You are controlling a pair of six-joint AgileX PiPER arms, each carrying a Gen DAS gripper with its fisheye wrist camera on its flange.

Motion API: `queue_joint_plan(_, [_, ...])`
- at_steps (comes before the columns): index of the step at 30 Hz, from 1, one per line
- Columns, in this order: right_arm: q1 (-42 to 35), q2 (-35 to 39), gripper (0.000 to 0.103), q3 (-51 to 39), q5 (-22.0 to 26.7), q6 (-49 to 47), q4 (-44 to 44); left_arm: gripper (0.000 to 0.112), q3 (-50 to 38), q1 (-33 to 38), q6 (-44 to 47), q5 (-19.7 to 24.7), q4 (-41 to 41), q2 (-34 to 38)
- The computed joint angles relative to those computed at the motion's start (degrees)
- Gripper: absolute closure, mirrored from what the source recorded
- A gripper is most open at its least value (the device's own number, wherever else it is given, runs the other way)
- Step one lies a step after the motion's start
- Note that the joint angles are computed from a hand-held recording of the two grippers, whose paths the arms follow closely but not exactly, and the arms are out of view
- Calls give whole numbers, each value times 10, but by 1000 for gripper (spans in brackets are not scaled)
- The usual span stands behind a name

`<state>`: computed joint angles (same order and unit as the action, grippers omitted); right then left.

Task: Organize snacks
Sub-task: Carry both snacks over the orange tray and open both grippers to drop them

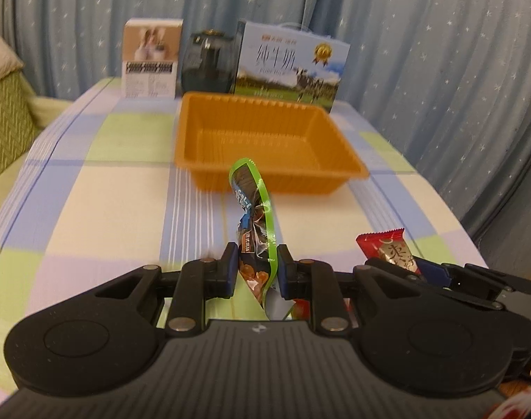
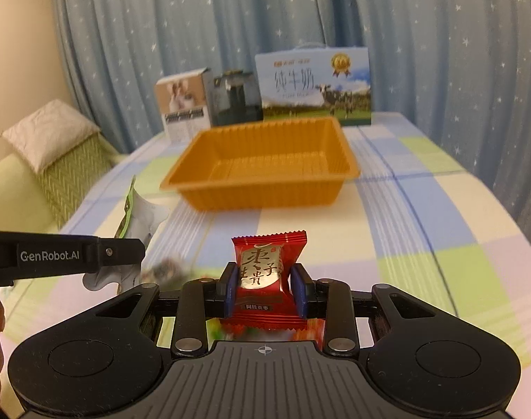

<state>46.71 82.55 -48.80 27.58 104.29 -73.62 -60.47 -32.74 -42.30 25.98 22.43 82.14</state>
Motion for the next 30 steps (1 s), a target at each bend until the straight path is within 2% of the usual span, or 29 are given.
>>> queue_joint_plan(8, [-94,70,70,-108,-57,-34,-19,92,-117,64,139,-31,-109,93])
queue_joint_plan(12, [-134,117,70,-164,-87,-46,-13,92,-173,96,209,-47,-197,149])
queue_joint_plan(17, [-175,181,70,-233,-127,-76,-1,92,-229,119,241,-59,-239,206])
queue_joint_plan(23, [-216,257,70,-317,-160,-153,95,92,-304,136,300,-46,-295,275])
queue_joint_plan(25, [-226,280,70,-342,-170,-207,161,92,-330,140,308,-37,-305,295])
queue_joint_plan(27, [-232,300,70,-364,-172,-272,230,92,-349,144,318,-32,-315,308])
queue_joint_plan(30, [-236,325,70,-388,-169,-304,265,92,-373,149,324,-30,-321,330])
